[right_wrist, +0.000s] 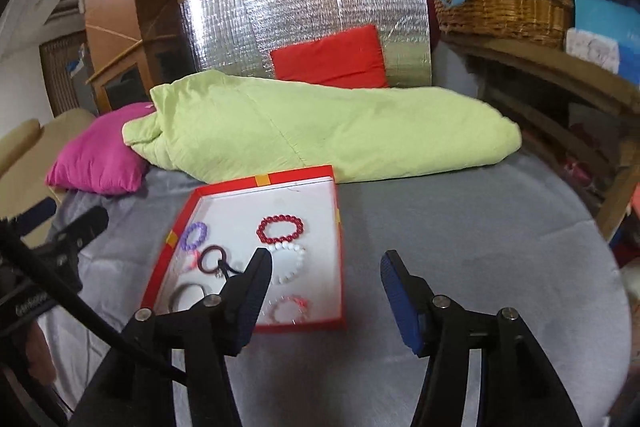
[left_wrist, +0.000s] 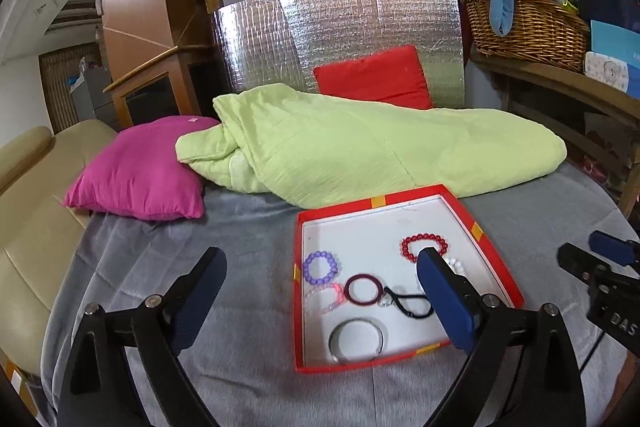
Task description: Organize jewelry
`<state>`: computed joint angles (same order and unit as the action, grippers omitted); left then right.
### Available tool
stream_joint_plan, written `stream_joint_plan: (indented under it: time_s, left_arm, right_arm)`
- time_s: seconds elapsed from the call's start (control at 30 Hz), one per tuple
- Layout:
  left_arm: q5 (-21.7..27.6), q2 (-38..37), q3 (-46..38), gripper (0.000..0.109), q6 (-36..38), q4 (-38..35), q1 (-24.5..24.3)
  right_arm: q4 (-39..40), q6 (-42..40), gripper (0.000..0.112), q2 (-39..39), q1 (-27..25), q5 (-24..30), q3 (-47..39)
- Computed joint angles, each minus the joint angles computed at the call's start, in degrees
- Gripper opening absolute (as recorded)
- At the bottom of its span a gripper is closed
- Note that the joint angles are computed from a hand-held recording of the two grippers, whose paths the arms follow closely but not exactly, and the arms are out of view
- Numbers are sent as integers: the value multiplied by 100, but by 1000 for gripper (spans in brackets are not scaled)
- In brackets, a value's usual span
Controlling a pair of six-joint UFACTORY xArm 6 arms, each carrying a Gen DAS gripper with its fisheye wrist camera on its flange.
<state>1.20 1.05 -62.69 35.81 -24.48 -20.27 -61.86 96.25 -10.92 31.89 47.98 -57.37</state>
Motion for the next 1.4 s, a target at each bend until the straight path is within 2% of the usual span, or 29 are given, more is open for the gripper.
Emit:
stream_joint_plan:
  time_s: [0.1, 0.3, 0.37, 0.47, 0.53, 0.57, 0.67, 0.83, 1.4]
  left_arm:
    - [71, -205, 230, 97, 301, -381, 46]
    - [119, -615, 808, 97, 997, -1155, 170]
    - [118, -677, 946, 97, 1069, -1254, 220]
    - [-41, -673, 1138, 97, 331, -359, 336]
    - [-315, -635, 1244, 97, 216, -12, 356]
    - [-392, -616, 1261, 97, 281, -20, 358]
    - [-285, -543, 1120, 97, 962, -756, 346]
    - [30, -422, 924, 97, 728, -632, 476]
    - [312, -292, 793, 97, 52, 14, 435]
  right_arm:
    - [-40, 28, 67, -173, 416, 598, 106]
    - [-42, 236, 71, -294, 922, 1177, 182]
    - [-57, 316, 73, -246, 989, 1200, 151]
    - [16, 326, 74, -66, 970, 1069, 33]
    - [125, 230, 74, 114, 934, 953, -94]
    - [179, 151, 74, 222, 917, 906, -174]
    - [300, 18, 74, 439, 879, 870, -353]
    - [469, -80, 74, 592, 789, 769, -442]
    - [480, 75, 74, 478, 719, 914, -345]
